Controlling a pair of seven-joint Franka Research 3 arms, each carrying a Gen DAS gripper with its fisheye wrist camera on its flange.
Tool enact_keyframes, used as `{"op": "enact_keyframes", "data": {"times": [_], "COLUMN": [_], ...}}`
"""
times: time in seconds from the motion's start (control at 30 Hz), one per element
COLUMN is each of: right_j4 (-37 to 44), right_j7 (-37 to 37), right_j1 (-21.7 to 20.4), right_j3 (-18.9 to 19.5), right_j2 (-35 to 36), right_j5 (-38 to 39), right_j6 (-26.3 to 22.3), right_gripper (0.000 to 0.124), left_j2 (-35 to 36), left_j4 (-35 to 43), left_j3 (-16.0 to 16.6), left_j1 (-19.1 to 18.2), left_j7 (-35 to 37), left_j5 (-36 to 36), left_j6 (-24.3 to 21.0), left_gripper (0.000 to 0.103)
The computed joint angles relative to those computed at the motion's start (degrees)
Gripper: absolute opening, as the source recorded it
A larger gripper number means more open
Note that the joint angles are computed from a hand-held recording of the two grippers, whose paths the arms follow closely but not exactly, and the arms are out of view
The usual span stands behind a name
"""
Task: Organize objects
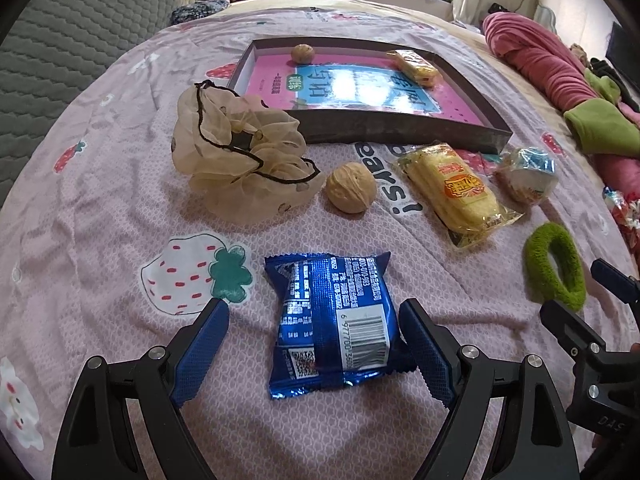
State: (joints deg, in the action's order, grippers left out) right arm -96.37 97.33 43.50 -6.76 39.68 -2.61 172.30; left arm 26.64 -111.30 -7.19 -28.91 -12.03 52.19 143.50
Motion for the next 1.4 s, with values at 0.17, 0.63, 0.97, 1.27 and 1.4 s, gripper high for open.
{"op": "enact_keyframes", "data": {"times": [0.17,0.63,0.97,1.27,1.4], "right_j4": [1.4,5.2,5.1,0.6,-1.6], "right_j7": [1.5,1.3,0.9,-3.4,-6.0], "right_j1": [1.1,-1.2,-1.5,-5.2,-6.7], "right_j3": [-1.4,0.9,1.3,6.2,8.3], "right_j2": [1.4,4.0,4.0,1.1,-0.6], "right_j5": [-0.6,0.2,0.2,3.8,6.4], "right_j6": [-0.7,-2.9,-2.1,1.6,3.1], "right_gripper": [0.092,0.072,0.045,0.028,0.027], "left_j2": [0.7,1.3,1.7,0.6,-0.7], "left_j4": [0.5,1.3,1.6,0.7,-0.4], "left_j3": [0.2,0.8,1.0,1.0,0.8], "left_j1": [0.0,-0.7,-0.8,-1.5,-1.6], "left_j7": [-0.1,-1.9,-1.5,-3.0,-4.5], "left_j5": [-0.3,2.5,2.2,3.4,4.6], "left_j6": [-0.3,0.8,1.9,1.6,1.2], "left_gripper": [0.088,0.081,0.056,0.054,0.054]}}
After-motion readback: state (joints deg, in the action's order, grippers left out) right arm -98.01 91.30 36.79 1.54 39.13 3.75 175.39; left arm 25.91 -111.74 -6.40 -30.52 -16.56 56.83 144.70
